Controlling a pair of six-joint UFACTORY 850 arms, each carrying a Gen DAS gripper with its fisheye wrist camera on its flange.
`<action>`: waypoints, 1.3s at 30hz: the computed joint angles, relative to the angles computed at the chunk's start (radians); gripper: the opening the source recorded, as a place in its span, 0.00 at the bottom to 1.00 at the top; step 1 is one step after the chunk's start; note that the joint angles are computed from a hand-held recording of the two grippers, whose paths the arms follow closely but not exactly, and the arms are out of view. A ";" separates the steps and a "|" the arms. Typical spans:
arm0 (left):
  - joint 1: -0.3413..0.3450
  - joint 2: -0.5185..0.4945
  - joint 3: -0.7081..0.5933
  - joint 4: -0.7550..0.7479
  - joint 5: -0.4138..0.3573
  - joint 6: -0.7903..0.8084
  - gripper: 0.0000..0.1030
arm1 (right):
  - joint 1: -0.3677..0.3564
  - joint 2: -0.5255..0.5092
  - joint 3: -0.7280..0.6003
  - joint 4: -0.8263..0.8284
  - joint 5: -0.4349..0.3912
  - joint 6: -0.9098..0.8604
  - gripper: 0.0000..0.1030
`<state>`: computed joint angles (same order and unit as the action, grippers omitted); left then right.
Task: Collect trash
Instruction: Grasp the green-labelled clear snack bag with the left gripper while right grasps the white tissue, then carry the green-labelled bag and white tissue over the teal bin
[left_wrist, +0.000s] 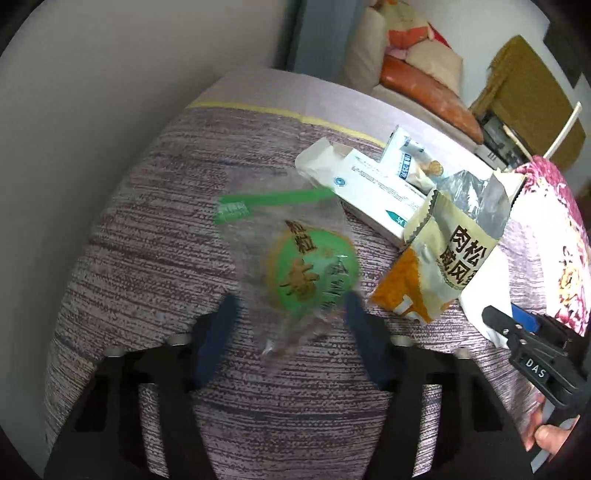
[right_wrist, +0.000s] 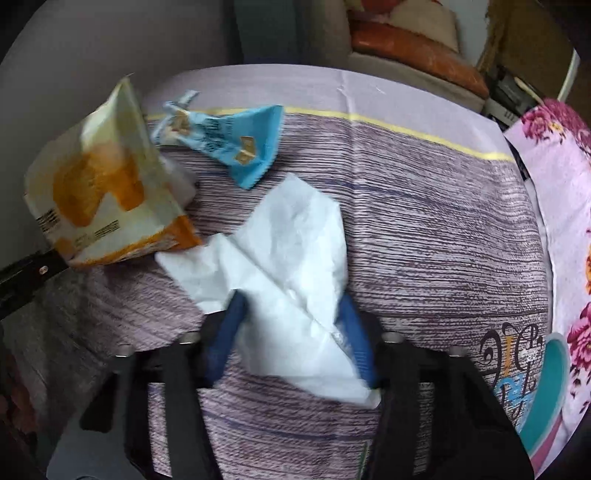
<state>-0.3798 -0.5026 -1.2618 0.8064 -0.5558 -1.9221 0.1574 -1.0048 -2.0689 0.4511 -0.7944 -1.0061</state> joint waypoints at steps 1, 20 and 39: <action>-0.001 0.002 0.002 0.007 0.003 0.001 0.45 | 0.000 0.002 0.003 0.004 -0.006 -0.005 0.25; -0.110 0.070 0.080 0.049 0.101 -0.030 0.18 | -0.083 0.095 0.081 0.116 -0.163 0.015 0.06; -0.226 -0.038 -0.149 -0.057 0.092 0.264 0.18 | -0.225 0.162 0.158 0.250 -0.176 -0.063 0.06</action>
